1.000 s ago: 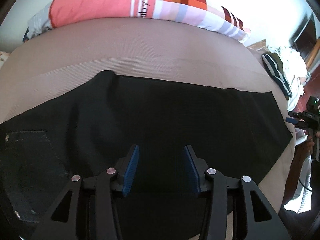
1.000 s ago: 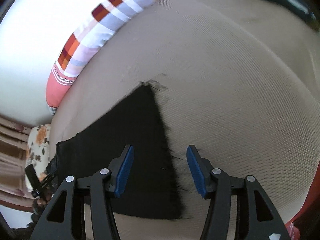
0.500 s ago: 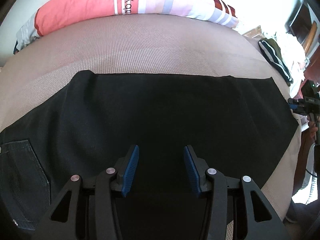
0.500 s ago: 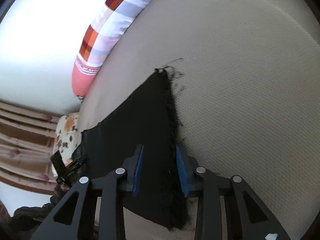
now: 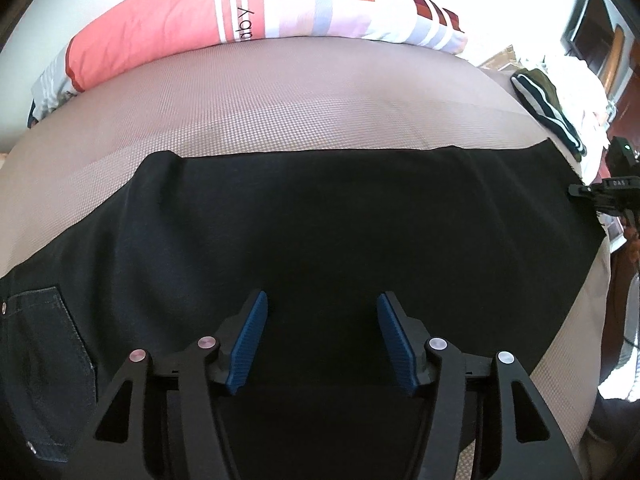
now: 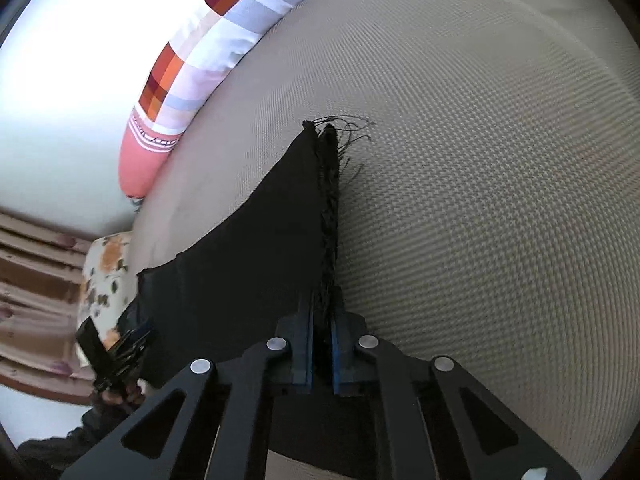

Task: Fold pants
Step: 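Lift the frayed hem edge with the right tool and fold it over the jeans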

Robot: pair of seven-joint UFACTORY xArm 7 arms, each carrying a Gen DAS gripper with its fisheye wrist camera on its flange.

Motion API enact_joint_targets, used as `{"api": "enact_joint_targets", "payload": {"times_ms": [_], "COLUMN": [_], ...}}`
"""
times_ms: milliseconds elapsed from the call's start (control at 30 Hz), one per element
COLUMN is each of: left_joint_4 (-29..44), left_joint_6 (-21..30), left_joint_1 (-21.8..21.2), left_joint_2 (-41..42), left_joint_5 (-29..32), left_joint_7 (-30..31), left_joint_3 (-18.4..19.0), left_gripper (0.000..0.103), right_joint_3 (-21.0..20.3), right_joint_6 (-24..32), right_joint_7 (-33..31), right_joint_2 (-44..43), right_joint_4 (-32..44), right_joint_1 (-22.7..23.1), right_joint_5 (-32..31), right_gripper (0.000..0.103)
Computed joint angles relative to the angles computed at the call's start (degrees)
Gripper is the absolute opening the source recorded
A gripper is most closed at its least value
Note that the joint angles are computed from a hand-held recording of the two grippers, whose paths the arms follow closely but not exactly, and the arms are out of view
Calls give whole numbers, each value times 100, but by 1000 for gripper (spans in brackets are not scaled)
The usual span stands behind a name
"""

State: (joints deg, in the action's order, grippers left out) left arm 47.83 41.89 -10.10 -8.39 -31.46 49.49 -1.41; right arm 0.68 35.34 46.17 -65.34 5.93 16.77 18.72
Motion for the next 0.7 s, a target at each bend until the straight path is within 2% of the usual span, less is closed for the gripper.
{"api": "enact_joint_targets", "payload": {"times_ms": [133, 233, 367, 467, 567, 667, 700], "left_joint_4": [443, 626, 865, 966, 962, 877, 860], "left_joint_6": [764, 922, 1090, 1190, 1219, 1287, 1307], "left_joint_1": [155, 307, 520, 673, 840, 994, 1035], "left_joint_2": [141, 149, 137, 93, -16, -141, -153], "left_joint_5": [-102, -148, -217, -251, -246, -335, -354], "left_joint_7": [-324, -416, -405, -272, -173, 55, 126], "left_joint_3": [128, 179, 287, 379, 487, 635, 671], "left_gripper": [59, 59, 59, 59, 59, 59, 59], "right_joint_3": [601, 797, 963, 851, 734, 270, 255], "right_joint_6": [-108, -443, -1067, -1769, -2221, -2598, -2588], "right_joint_7": [746, 1034, 1119, 956, 716, -78, -293], "right_joint_2": [239, 716, 1897, 2943, 4050, 5099, 5361], "right_joint_4": [362, 737, 1551, 2152, 2884, 3627, 3857], "right_joint_1": [78, 329, 679, 1034, 1358, 2050, 2108], "right_joint_5": [1, -17, -98, -8, 125, 863, 1033], "right_gripper": [6, 6, 6, 5, 5, 5, 5]}}
